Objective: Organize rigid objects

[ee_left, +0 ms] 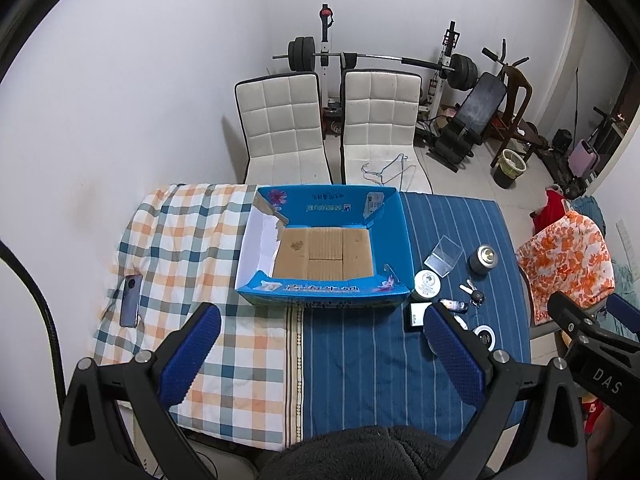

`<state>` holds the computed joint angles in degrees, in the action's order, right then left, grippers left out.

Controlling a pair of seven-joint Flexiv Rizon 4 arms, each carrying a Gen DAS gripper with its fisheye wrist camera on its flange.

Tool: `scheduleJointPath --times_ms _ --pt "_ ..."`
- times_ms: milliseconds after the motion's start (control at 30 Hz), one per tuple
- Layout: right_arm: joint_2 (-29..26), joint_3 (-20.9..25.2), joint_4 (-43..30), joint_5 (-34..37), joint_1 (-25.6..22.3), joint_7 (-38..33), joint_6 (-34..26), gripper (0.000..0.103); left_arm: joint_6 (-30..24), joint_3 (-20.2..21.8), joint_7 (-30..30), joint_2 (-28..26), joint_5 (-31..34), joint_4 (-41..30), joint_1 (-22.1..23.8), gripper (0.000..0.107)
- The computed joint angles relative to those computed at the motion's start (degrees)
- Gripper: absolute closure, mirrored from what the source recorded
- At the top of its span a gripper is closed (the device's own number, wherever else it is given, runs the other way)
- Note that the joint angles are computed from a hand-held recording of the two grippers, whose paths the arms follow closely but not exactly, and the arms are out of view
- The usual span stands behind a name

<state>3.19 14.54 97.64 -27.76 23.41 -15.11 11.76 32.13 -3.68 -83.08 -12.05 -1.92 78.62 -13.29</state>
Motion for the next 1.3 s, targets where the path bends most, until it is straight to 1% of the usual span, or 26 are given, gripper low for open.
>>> scheduleJointPath --times_ms 300,733,1300 --pt "0.08 0.01 0.05 -1.43 -0.03 0.14 0.51 0.0 0.21 -0.02 0.08 -0.07 0.13 -0.36 0.02 0.004" --pt "1.1 0.35 1.32 -2.11 -0.39 1.13 2.4 0.0 2.68 0.2 0.12 0.53 0.31 0.25 0.32 0.004" --pt "1.25 0.47 1.18 -1.85 -0.37 1.11 1.9 0.0 2.35 0.04 -0.08 0.68 -0.12 0.29 0.28 0.004"
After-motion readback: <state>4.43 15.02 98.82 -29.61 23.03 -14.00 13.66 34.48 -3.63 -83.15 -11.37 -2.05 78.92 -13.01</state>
